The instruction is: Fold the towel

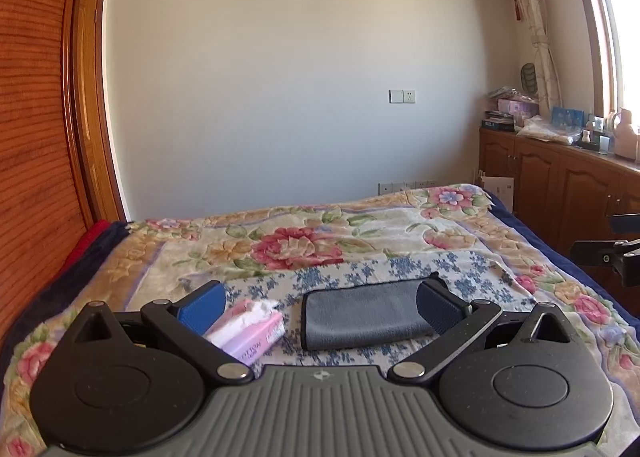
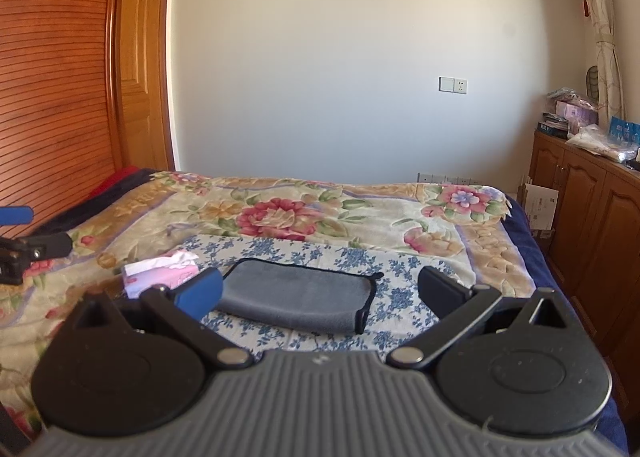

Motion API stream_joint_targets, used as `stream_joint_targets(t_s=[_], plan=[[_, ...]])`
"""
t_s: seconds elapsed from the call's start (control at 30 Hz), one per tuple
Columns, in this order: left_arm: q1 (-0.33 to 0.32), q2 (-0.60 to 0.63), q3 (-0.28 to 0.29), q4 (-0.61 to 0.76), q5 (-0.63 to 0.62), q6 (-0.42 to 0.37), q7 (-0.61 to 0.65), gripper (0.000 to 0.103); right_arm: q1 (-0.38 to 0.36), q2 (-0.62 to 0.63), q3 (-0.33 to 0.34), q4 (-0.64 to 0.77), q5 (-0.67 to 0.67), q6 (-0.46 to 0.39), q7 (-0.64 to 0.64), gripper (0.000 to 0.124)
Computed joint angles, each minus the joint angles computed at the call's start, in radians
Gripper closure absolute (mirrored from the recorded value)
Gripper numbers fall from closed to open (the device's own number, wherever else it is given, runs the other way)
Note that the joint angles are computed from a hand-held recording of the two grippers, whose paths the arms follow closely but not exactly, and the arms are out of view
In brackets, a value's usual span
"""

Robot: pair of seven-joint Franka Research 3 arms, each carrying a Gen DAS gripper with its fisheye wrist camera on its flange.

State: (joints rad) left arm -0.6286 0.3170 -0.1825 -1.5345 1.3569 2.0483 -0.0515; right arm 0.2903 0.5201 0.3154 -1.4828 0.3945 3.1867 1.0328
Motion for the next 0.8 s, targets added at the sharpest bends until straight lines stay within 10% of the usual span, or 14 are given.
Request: stream_joint_targets(t_s=[0.33,0.8], plan=[[0.006,0.004,-0.004,-0.061,-0.005,0.024,-0.055,0.0,-0.047,-0.014,0.072,-0.092,-0.011,0.074,0.0,0.021],[0.001,0.016,-0.004,-0.126,0.018,0.023,-0.152,0.0,0.032,-0.022,-0.04,-0.184,-0.083,0.151,0.154,0.021]])
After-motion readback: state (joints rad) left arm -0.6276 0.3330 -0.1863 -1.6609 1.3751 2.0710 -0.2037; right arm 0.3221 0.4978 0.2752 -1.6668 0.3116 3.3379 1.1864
